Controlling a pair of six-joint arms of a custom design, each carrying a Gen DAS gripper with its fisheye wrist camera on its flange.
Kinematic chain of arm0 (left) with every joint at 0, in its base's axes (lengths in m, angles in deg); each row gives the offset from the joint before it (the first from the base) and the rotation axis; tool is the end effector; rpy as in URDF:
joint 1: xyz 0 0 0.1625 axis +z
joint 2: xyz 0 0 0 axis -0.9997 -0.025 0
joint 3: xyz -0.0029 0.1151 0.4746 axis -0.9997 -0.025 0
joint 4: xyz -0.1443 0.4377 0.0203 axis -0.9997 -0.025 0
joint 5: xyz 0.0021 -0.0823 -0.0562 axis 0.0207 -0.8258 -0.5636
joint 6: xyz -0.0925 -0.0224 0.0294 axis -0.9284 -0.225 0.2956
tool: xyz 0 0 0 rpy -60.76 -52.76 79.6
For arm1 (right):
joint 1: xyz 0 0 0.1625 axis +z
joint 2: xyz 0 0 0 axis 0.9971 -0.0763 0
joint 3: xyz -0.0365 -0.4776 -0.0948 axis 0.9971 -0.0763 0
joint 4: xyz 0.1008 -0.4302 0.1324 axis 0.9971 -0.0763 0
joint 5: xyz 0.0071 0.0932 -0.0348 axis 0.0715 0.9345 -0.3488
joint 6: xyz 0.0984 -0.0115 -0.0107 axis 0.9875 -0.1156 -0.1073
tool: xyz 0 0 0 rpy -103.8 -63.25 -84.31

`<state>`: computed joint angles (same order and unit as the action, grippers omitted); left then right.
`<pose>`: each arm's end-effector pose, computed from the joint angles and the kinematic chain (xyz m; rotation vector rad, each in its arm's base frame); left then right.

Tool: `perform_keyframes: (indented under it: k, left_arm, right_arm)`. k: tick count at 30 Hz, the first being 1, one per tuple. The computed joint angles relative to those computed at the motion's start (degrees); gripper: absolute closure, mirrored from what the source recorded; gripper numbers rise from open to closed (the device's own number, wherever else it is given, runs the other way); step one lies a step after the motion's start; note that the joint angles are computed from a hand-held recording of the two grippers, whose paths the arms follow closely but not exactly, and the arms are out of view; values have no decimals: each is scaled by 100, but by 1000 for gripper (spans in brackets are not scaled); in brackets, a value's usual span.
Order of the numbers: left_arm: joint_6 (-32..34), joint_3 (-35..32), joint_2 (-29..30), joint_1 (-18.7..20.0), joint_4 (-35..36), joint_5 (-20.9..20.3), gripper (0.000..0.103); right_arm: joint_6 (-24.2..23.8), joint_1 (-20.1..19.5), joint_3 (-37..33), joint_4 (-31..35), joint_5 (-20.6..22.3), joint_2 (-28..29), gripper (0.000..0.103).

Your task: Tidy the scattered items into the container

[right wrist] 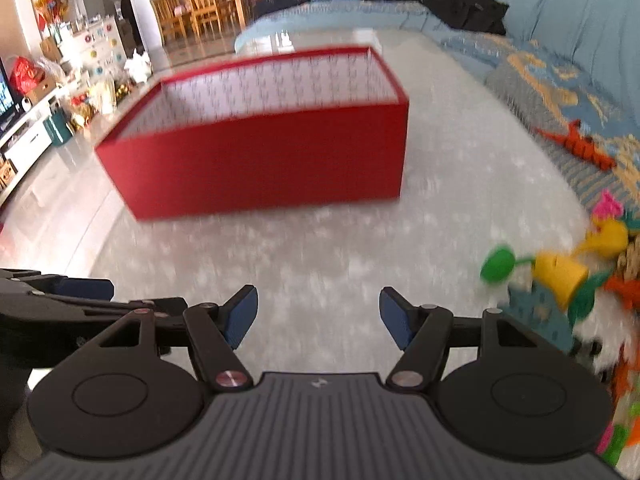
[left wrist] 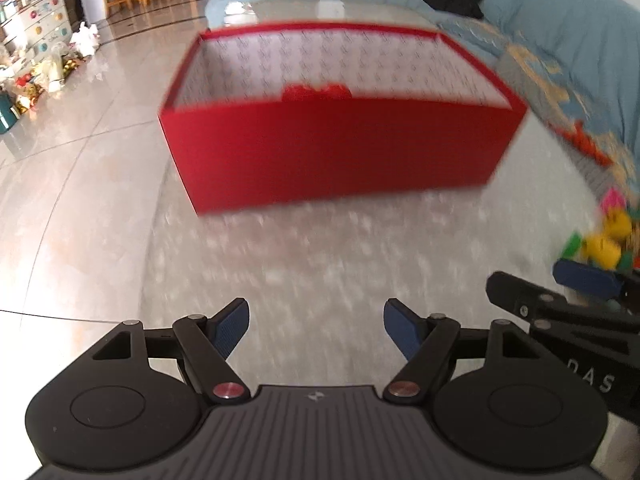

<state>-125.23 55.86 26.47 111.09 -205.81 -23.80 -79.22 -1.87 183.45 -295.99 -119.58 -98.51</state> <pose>-0.3462 -0.3645 -0.0011 0.4381 2.3289 -0.6433 0.0584 -0.3341 0.2632 0.3087 -2.3214 0.9015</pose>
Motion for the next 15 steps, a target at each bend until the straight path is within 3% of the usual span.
perform_keyframes:
  k: [6, 15]
  left_arm:
    - [217, -522, -34, 387, 349, 225, 25]
    - [512, -1175, -51, 820, 637, 232, 22]
  right_arm:
    - [107, 435, -700, 436, -398, 269, 37]
    - [303, 766, -1618, 1208, -441, 512, 37]
